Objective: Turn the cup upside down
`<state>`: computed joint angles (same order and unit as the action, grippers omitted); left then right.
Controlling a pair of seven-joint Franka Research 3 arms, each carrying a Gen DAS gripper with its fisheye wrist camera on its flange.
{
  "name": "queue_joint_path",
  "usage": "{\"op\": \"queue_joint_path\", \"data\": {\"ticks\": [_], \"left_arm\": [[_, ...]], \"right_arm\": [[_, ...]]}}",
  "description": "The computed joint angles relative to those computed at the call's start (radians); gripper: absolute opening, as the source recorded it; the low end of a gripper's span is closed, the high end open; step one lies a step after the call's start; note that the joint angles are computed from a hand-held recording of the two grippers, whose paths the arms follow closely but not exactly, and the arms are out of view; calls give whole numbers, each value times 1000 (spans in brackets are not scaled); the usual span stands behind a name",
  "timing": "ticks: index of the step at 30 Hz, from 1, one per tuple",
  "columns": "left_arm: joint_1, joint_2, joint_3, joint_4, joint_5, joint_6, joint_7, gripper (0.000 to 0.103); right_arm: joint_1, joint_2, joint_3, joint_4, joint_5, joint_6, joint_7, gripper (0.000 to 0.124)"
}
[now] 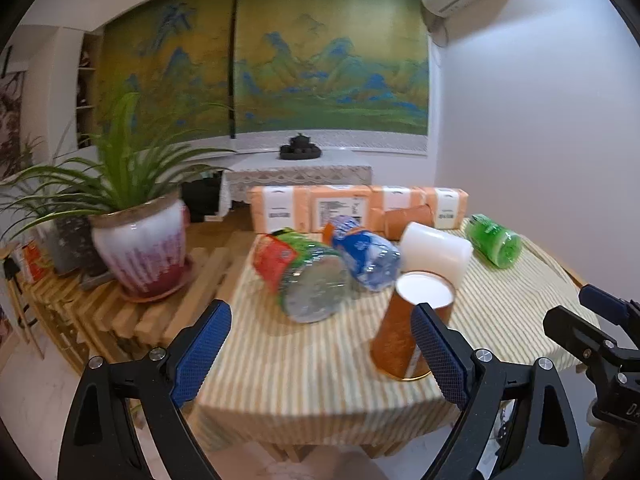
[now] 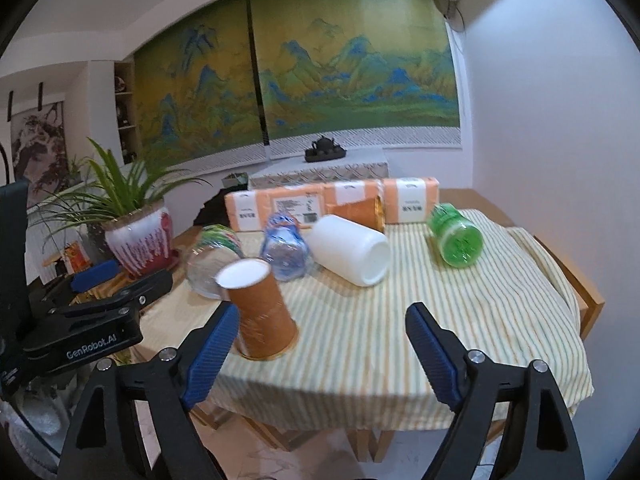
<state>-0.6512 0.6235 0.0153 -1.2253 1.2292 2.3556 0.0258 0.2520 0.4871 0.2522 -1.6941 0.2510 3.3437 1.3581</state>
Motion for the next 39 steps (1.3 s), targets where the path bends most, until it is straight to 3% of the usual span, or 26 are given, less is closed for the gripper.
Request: {"op": "queue_joint_path", "data": {"ticks": [3, 9, 16, 20, 24, 39], "left_arm": [[-10, -63, 6, -87, 40, -13, -69, 98], [0, -130, -35, -174, 109, -61, -158, 102], [9, -134, -72, -175, 140, -95, -185, 102], [12, -130, -78, -168, 139, -92, -184, 102], [14, -123, -79, -159, 130, -85, -184, 102], [6, -112, -67, -146, 136, -79, -184, 102]], "right_arm": [[44, -3, -32, -3, 8, 34, 2, 89], [122, -21, -100, -27, 28, 78, -5, 93], [228, -34, -209, -45, 134, 138, -44, 98], [226, -41, -205, -52, 164, 144, -58, 98], [280, -40, -257, -44, 229, 146, -104, 98], [260, -42, -226, -43, 259, 149, -147, 98]]}}
